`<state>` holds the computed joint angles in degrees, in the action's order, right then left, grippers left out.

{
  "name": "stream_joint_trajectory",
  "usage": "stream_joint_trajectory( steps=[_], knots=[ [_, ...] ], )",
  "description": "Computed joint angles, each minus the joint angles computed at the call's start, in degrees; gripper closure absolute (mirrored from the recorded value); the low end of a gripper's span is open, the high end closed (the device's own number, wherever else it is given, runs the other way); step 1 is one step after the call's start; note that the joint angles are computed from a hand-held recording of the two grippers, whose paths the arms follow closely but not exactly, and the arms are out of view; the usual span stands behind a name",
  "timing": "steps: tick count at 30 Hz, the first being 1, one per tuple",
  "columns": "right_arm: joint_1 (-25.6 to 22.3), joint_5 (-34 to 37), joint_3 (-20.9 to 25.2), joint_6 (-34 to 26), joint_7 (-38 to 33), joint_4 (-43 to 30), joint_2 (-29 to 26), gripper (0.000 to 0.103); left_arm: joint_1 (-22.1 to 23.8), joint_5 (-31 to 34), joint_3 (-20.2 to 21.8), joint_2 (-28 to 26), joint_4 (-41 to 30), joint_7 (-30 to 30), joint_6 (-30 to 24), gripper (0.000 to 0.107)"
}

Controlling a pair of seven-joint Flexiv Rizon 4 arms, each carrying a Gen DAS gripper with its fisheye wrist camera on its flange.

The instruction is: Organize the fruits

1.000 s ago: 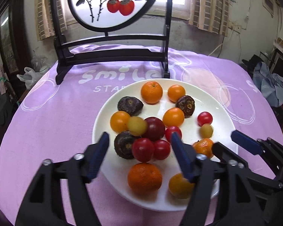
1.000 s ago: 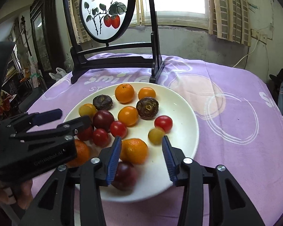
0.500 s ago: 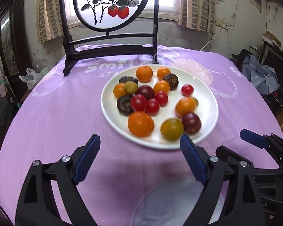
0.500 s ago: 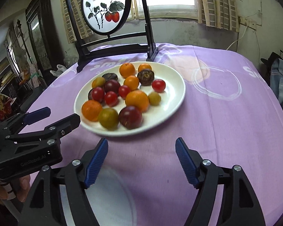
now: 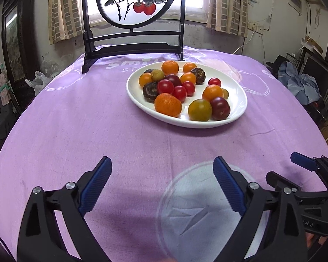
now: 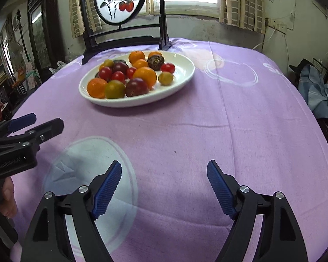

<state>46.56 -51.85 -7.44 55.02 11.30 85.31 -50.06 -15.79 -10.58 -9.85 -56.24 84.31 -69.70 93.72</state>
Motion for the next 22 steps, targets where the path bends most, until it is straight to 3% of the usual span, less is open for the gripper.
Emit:
stream_joint_trajectory(
  steps=[4, 10, 14, 22],
  knots=[
    [-0.7, 1.9, 1.4, -0.8, -2.8, -1.3, -1.0, 0.021, -1.4, 0.3, 2.1, -0.5, -1.1, 0.1, -1.2, 0.015],
    [-0.2, 3.2, 1.0, -1.0, -4.0, -1.6, -1.3, 0.021, -0.7, 0.6, 1.1, -0.7, -0.5, 0.6, -0.3, 0.015],
    [-0.2, 3.9, 1.3, -1.6, -4.6, -1.8, -1.3, 0.019, -0.7, 0.3, 1.2, -0.7, -0.9, 0.8, -3.1, 0.015],
    [-0.9, 8.1, 3.1, -2.8, -8.1, -3.6, -2.5, 0.018, -3.2, 0.3, 4.8, -1.4, -2.5, -1.1, -5.7, 0.013]
  ],
)
